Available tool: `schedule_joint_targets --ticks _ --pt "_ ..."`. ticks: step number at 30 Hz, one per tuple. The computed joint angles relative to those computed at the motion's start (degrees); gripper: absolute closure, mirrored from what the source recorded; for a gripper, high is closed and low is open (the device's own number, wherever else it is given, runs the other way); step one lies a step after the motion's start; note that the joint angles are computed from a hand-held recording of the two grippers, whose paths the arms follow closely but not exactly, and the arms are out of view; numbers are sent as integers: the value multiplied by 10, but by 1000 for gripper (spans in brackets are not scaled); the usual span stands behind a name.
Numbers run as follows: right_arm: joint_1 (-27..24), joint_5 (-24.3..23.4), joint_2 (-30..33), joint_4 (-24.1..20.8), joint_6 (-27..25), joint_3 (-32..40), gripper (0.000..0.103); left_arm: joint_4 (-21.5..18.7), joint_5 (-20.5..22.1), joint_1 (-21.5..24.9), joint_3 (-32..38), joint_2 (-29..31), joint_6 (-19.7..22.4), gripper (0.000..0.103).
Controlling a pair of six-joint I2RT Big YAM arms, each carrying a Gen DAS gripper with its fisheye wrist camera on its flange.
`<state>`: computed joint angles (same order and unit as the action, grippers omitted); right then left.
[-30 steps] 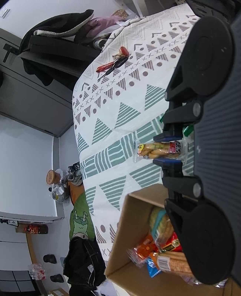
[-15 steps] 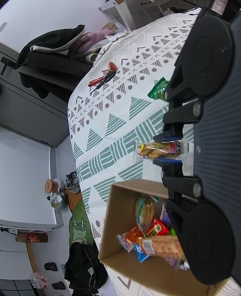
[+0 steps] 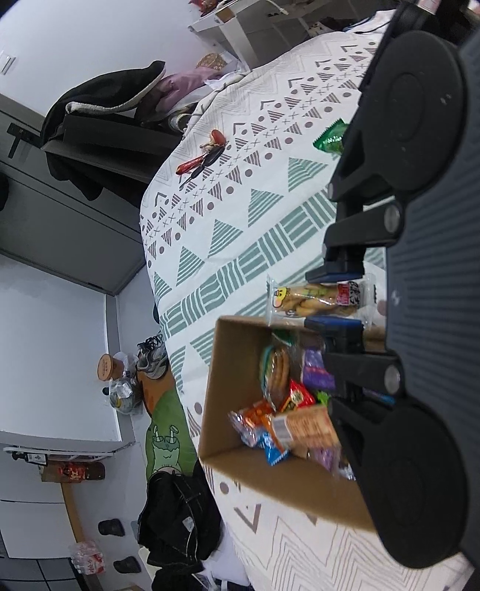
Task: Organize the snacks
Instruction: 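Carry both snacks over the box and open both tools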
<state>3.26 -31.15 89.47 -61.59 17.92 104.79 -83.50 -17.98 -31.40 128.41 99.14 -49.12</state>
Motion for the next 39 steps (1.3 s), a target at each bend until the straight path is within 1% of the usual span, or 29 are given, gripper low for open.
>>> schedule_joint_targets --ticks 7,15,20,29,35,37,39 --pt "18 23 -26 -11 -13 -5 74 9 11 5 -54 -47 -1 85" --pt "49 40 -50 -27 -6 -10 74 3 17 24 -78 -82 2 85" --pt "75 48 -54 -35 0 -3 74 1 30 44 -96 -100 1 85" --pt "127 61 -33 -54 5 45 73 5 56 84 -130 -126 6 85" --pt "155 74 -7 -83 5 96 73 -1 83 114 -114 -118 16 85" --pt "161 78 4 -94 3 115 73 -5 89 121 -106 -112 18 83" --pt "168 81 15 -108 0 134 73 -5 109 127 -96 -106 38 82"
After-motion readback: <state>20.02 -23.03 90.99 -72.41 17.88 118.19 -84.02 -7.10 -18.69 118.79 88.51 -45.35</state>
